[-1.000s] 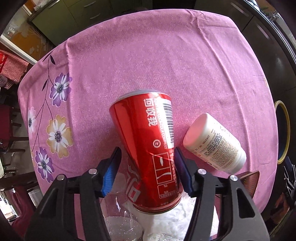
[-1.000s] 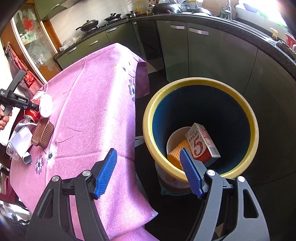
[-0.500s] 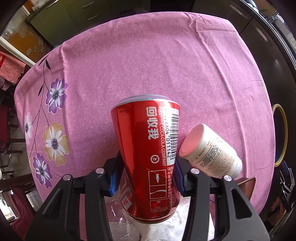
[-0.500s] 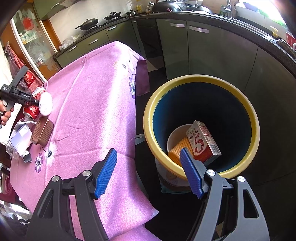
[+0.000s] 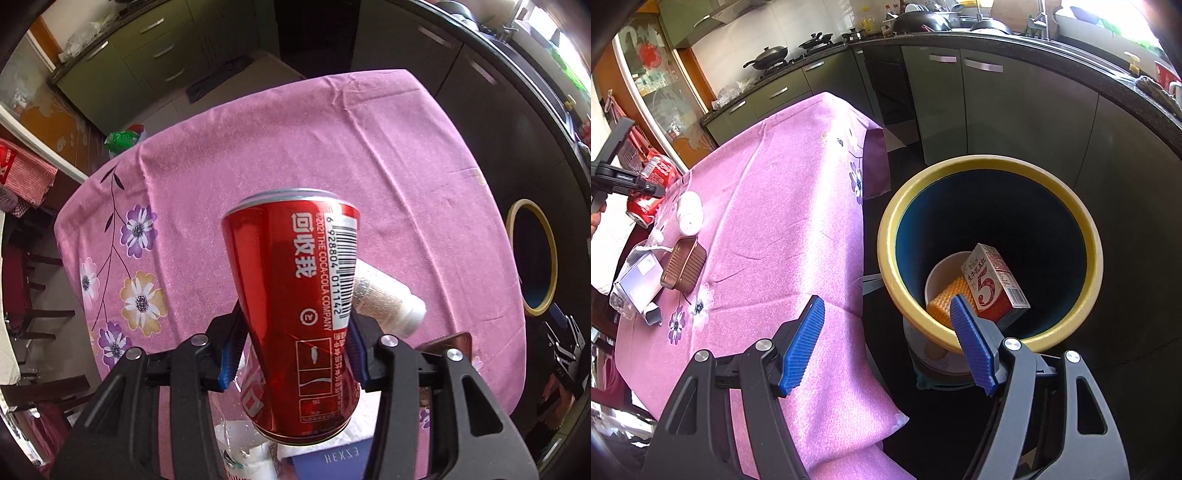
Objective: Collect trash
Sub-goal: 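Carry the red can over the bin and open the left gripper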
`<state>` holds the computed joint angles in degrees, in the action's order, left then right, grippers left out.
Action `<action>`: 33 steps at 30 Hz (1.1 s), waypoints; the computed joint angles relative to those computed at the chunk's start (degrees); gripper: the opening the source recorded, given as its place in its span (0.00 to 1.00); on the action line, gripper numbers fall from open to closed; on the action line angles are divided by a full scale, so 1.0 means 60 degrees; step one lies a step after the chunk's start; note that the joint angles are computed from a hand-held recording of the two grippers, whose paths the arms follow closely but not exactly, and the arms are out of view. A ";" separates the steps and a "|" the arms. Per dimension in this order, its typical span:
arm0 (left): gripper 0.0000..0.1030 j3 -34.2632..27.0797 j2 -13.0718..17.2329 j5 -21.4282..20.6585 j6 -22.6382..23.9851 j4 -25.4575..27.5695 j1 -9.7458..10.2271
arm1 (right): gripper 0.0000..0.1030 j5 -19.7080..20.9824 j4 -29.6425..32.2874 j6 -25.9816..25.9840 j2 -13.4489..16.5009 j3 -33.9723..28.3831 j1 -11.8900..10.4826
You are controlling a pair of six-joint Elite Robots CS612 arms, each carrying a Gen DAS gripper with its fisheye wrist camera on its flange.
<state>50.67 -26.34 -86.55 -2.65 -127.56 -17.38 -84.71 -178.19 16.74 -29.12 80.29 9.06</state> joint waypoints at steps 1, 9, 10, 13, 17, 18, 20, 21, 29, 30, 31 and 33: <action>0.44 0.0213 -0.0141 -0.0084 0.0144 -0.0206 -0.0038 | 0.68 -0.0022 -0.0090 0.0074 -0.0023 0.0075 -0.0014; 0.44 0.1515 -0.0883 -0.1030 0.2136 -0.1701 -0.0843 | 0.68 -0.0624 -0.1013 0.0679 -0.0301 0.0870 -0.0105; 0.44 0.1471 -0.0866 -0.1230 0.2449 -0.1663 -0.0992 | 0.68 -0.0695 -0.1192 0.0776 -0.0340 0.0991 -0.0118; 0.44 0.1093 -0.0627 -0.1768 0.3129 -0.1325 -0.1386 | 0.68 -0.0946 -0.1725 0.0954 -0.0463 0.1354 -0.0151; 0.44 0.0088 0.0037 -0.2270 0.3737 -0.0583 -0.1950 | 0.68 -0.1171 -0.2454 0.1176 -0.0652 0.1895 -0.0232; 0.44 -0.0214 0.0235 -0.2351 0.3828 -0.0425 -0.2082 | 0.68 -0.1226 -0.2617 0.1248 -0.0696 0.2032 -0.0256; 0.44 -0.0862 0.0658 -0.2420 0.3885 -0.0089 -0.2305 | 0.68 -0.1283 -0.2940 0.1426 -0.0761 0.2290 -0.0315; 0.44 -0.1239 0.0895 -0.2396 0.3833 0.0133 -0.2407 | 0.68 -0.1266 -0.3087 0.1522 -0.0788 0.2409 -0.0352; 0.64 -0.3585 0.2398 -0.1859 0.3005 0.0953 -0.2805 | 0.68 -0.1031 -0.3645 0.1859 -0.0865 0.2901 -0.0526; 0.67 -0.3497 0.2379 -0.1703 0.2930 0.0696 -0.2821 | 0.68 -0.1002 -0.3683 0.1851 -0.0862 0.2911 -0.0532; 0.67 -0.3348 0.2312 -0.1640 0.2924 0.0487 -0.2826 | 0.69 -0.0980 -0.3713 0.1846 -0.0860 0.2915 -0.0535; 0.67 -0.2811 0.2014 -0.1626 0.2900 -0.0030 -0.2782 | 0.69 -0.0951 -0.3738 0.1844 -0.0851 0.2910 -0.0530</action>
